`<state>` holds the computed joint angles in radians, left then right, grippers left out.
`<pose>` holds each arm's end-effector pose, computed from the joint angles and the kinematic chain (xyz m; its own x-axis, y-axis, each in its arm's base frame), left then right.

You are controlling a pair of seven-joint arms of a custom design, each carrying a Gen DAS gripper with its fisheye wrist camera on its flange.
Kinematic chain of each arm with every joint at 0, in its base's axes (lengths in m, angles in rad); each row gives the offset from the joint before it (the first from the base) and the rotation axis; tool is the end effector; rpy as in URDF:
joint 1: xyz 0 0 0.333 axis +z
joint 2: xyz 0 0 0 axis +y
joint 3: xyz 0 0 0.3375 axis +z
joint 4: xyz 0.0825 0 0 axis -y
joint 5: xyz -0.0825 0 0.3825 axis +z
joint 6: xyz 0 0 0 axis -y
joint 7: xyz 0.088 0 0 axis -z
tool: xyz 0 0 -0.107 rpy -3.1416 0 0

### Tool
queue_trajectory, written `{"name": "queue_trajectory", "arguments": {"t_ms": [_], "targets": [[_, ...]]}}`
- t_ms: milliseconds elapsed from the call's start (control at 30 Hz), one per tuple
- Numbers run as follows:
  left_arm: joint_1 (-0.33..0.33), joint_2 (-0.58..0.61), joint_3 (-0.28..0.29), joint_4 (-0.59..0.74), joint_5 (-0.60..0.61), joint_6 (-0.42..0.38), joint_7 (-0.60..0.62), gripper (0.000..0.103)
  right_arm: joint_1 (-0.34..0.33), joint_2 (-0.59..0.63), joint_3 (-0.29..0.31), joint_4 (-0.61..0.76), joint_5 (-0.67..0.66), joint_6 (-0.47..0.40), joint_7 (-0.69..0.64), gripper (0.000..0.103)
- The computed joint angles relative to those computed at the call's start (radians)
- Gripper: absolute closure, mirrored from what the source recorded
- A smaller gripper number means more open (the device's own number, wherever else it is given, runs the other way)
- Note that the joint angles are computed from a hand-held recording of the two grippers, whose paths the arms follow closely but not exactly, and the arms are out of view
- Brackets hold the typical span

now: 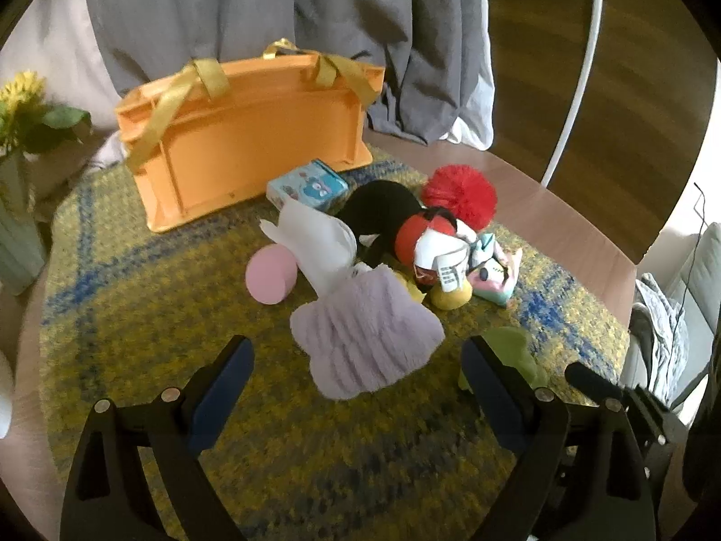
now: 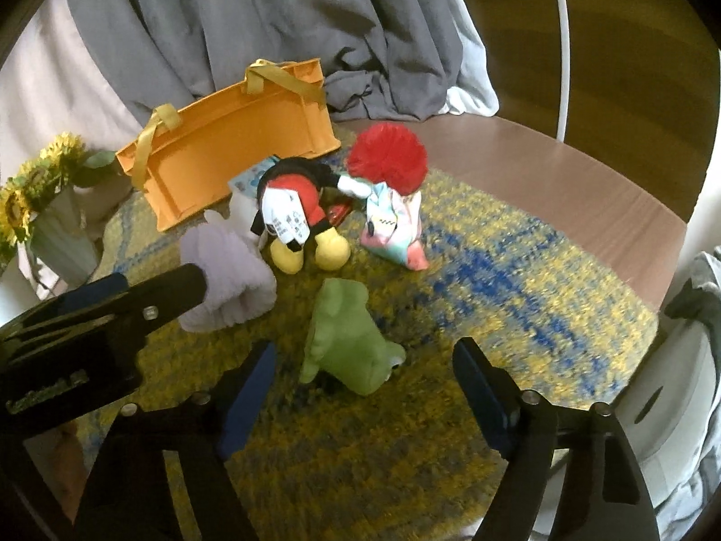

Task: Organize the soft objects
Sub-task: 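Grasp the lavender plush with the left tool while the right tool grasps the green frog, then carry the lavender plush and green frog in both tools over the orange crate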

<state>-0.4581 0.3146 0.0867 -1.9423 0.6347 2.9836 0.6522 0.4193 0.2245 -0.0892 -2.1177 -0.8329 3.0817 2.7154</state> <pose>0.5972 -0.2826 0.4174 -0.1009 -0.9892 0.1060 -0.7279 0.0008 -0.6857 0.5526 0.2558 0.3966 0.0731 -0.9840 -0.1624 -0.7391 0.0559 -0.6713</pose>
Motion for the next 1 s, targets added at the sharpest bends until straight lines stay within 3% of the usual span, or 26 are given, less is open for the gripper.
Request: {"name": "queue_trajectory", "arguments": {"t_ms": [133,333,400,433,533,733,933,1000], "targets": [[0.017,0.042,-0.023,0.041,-0.054,-0.022,0.057,0.015,0.013,0.027,-0.011,0.021,0.006,0.002,0.022,0.028],[0.045,0.064,-0.050,0.037,-0.172,0.013,0.173,0.045,0.017,0.052,-0.008,0.042,0.035,-0.003,0.000,0.046],[0.005,0.058,-0.003,0.020,-0.167,0.044,0.163,0.054,0.011,0.056,0.001,0.040,0.058,0.008,-0.026,0.051],[-0.015,0.054,0.020,0.015,-0.163,0.053,0.159,0.062,0.032,0.055,-0.021,0.041,0.044,0.008,-0.010,0.051],[-0.057,0.045,0.070,-0.001,-0.151,0.077,0.152,0.073,0.066,0.050,-0.059,0.040,0.002,0.009,0.039,0.051],[-0.161,0.017,0.193,-0.032,-0.083,0.112,0.066,0.076,0.059,0.033,-0.056,0.032,-0.012,0.019,0.060,0.052],[-0.312,-0.017,0.385,-0.046,0.156,0.127,-0.157,0.076,0.095,0.013,-0.095,0.048,-0.149,0.016,0.185,0.056],[-0.331,-0.029,0.410,-0.046,0.228,0.123,-0.221,0.076,0.074,0.008,-0.073,0.050,-0.167,0.015,0.199,0.056]]}}
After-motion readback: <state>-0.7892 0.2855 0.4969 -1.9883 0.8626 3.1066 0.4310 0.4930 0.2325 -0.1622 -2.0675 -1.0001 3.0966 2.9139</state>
